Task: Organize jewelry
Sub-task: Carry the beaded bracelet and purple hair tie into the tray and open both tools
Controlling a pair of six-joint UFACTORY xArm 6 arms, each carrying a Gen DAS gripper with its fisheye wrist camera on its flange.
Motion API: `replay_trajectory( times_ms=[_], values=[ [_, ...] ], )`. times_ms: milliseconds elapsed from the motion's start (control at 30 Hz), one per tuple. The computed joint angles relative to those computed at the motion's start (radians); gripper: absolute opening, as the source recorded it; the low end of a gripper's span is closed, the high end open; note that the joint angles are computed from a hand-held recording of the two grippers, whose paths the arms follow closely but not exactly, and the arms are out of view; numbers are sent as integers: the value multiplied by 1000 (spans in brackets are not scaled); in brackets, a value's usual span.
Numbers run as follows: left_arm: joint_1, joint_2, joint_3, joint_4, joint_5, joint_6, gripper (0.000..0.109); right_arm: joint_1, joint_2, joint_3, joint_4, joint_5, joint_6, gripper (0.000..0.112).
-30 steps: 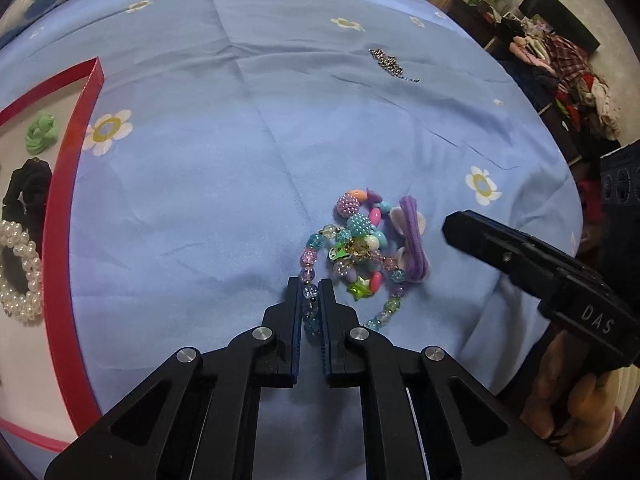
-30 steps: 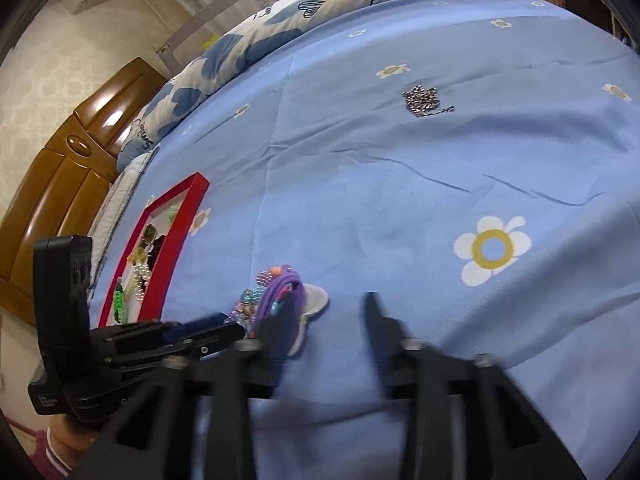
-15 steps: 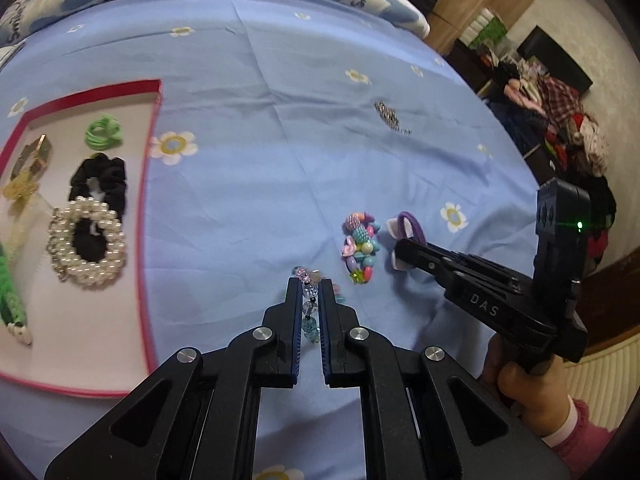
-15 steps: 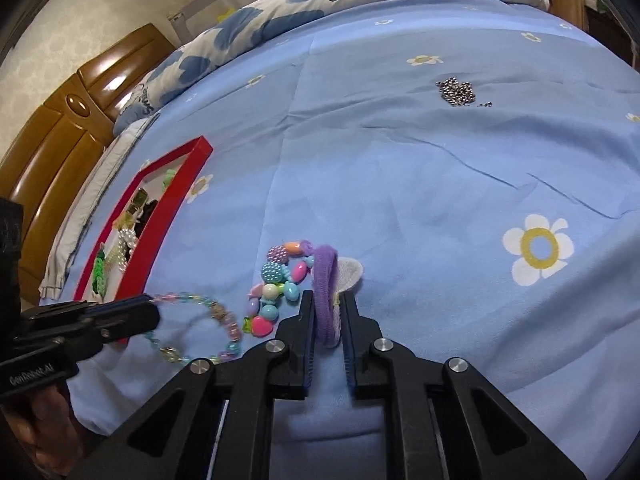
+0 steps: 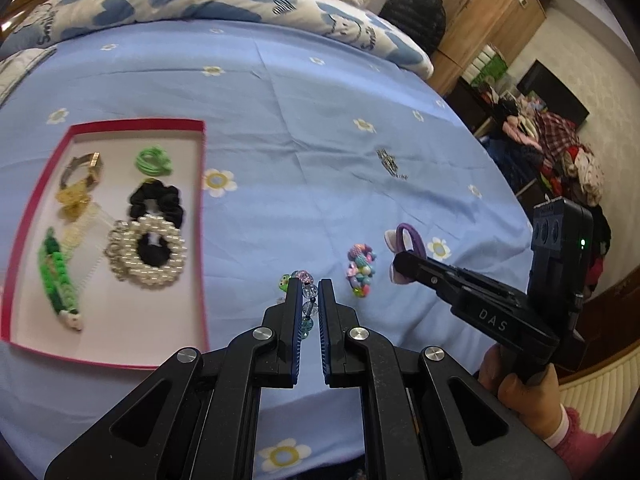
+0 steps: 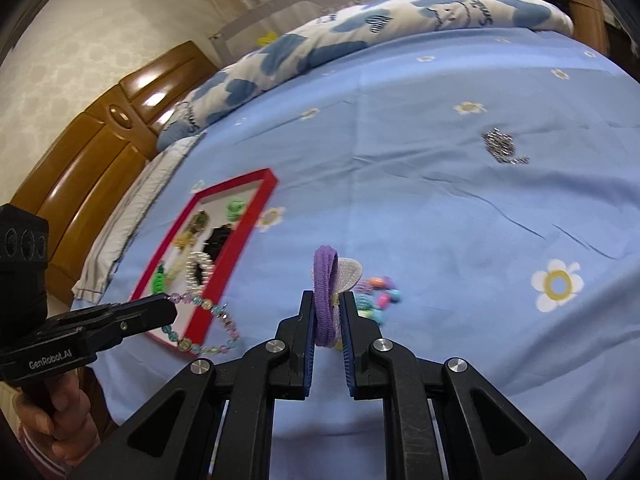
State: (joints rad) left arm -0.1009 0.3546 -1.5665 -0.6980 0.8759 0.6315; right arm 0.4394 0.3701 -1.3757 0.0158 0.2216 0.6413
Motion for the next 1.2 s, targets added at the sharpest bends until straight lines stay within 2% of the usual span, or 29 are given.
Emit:
replay_trajectory(
  times_ms=[333, 633, 1200],
  values=[
    [73, -13, 3, -23, -32, -20, 6, 42, 79, -131, 140, 39, -151, 11],
    [129, 22, -34, -9, -45, -61, 6, 82, 199, -334, 248, 111, -287, 11],
    [165, 97, -76, 45, -40, -129, 6, 115, 500, -818, 300, 342, -364, 11]
  ],
)
